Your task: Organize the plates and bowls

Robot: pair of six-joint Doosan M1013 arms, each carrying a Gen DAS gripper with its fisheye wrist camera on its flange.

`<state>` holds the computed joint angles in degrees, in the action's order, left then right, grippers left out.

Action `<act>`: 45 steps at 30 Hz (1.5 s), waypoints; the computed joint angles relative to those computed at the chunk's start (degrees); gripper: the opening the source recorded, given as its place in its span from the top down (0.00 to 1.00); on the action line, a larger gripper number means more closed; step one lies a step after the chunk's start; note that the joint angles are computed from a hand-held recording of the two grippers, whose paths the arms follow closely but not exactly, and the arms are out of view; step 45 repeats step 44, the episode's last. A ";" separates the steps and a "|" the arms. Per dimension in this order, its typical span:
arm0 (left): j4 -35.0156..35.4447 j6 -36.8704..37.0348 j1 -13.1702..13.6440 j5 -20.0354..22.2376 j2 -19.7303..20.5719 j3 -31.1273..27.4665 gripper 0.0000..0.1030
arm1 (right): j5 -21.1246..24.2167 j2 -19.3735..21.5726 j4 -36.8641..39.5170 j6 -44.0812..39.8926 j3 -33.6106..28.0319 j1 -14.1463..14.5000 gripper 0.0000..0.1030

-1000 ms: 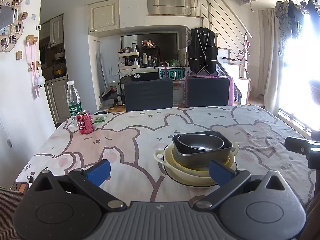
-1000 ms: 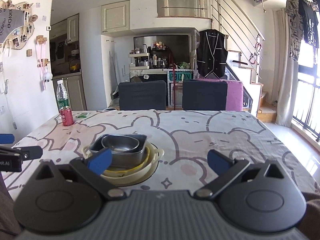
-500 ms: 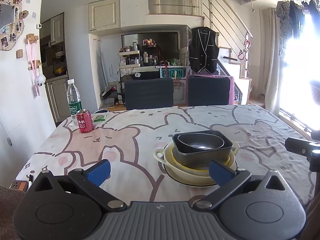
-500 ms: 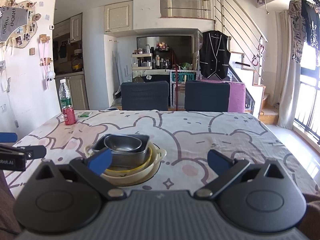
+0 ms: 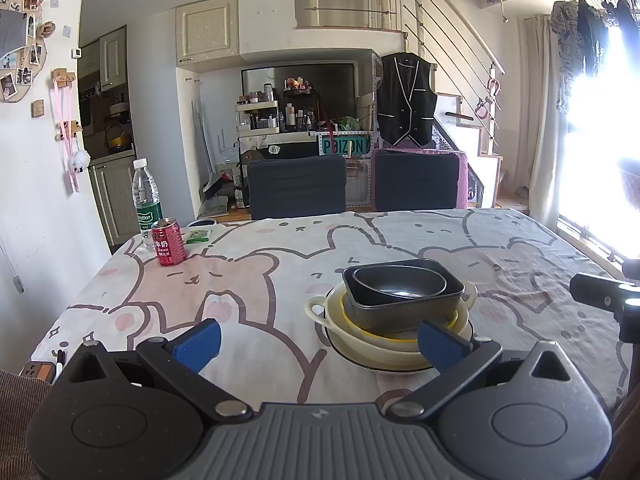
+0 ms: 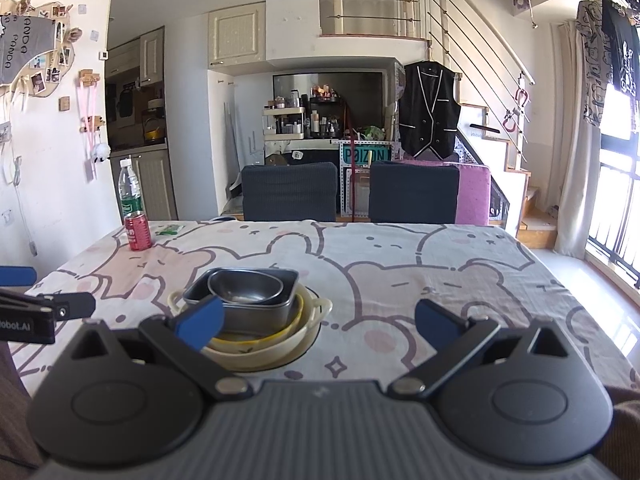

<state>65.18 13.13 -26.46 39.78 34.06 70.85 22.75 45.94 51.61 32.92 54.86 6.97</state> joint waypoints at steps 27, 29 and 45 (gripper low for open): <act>-0.13 0.01 -0.01 0.11 0.11 -0.13 0.00 | -0.09 -0.12 -0.45 0.37 0.30 0.07 0.00; -0.16 -0.01 -0.01 0.13 0.11 -0.14 0.00 | -0.10 -0.12 -0.49 0.44 0.30 0.08 0.00; -0.29 -0.73 -0.29 1.15 0.19 -0.12 0.00 | 0.01 -0.07 -0.70 0.63 0.31 0.06 0.00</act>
